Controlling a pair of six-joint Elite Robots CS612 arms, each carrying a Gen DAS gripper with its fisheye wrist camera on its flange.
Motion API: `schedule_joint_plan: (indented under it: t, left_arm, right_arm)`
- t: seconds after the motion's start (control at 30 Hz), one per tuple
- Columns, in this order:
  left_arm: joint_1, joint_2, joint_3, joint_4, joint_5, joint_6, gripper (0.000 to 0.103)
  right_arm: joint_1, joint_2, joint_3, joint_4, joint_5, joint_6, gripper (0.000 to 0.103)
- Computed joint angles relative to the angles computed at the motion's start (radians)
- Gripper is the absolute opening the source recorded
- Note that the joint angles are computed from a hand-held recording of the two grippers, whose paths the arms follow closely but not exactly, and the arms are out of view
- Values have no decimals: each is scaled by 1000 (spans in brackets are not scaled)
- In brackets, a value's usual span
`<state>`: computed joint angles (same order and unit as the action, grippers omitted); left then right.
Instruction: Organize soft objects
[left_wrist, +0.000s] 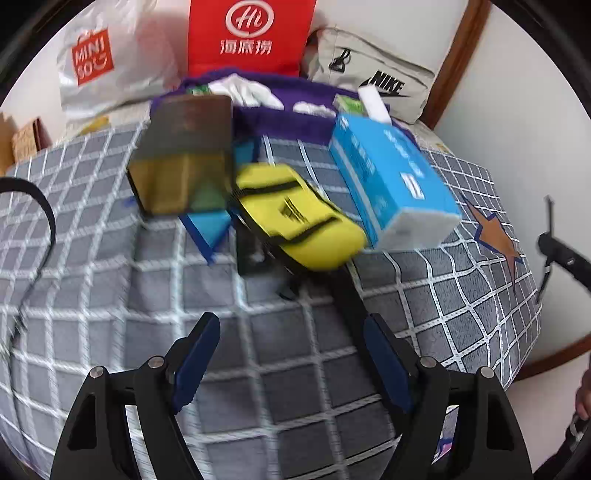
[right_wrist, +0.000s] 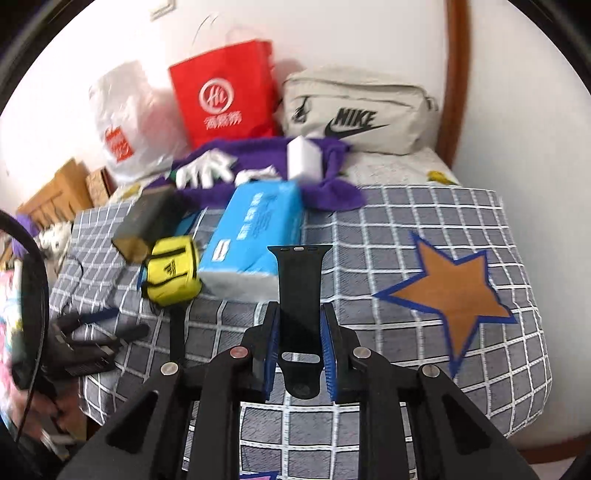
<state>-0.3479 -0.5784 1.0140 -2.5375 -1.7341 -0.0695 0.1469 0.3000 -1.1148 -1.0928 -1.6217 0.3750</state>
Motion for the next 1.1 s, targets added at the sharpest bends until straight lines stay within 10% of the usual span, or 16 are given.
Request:
schedule_joint_plan:
  t: [0.37, 0.77, 0.87, 0.93, 1.0, 1.1]
  left_arm:
    - [-86, -8, 85, -111, 262, 83, 98]
    - [-16, -10, 55, -25, 88, 94, 96]
    - [-37, -16, 74, -37, 153, 127, 95]
    - [-40, -19, 88, -68, 158, 146, 87]
    - [-37, -22, 96, -106, 140, 165, 44]
    - [-25, -15, 71, -81, 103, 191, 29]
  right_arm:
    - [-15, 23, -69, 24, -37, 37, 21]
    - [-17, 41, -96, 44, -25, 42, 21]
    - [-13, 40, -89, 44, -18, 26, 21]
    - [-12, 39, -88, 45, -17, 17, 21]
    - [-11, 39, -87, 45, -17, 18, 21]
    - [-11, 41, -87, 50, -15, 21, 21]
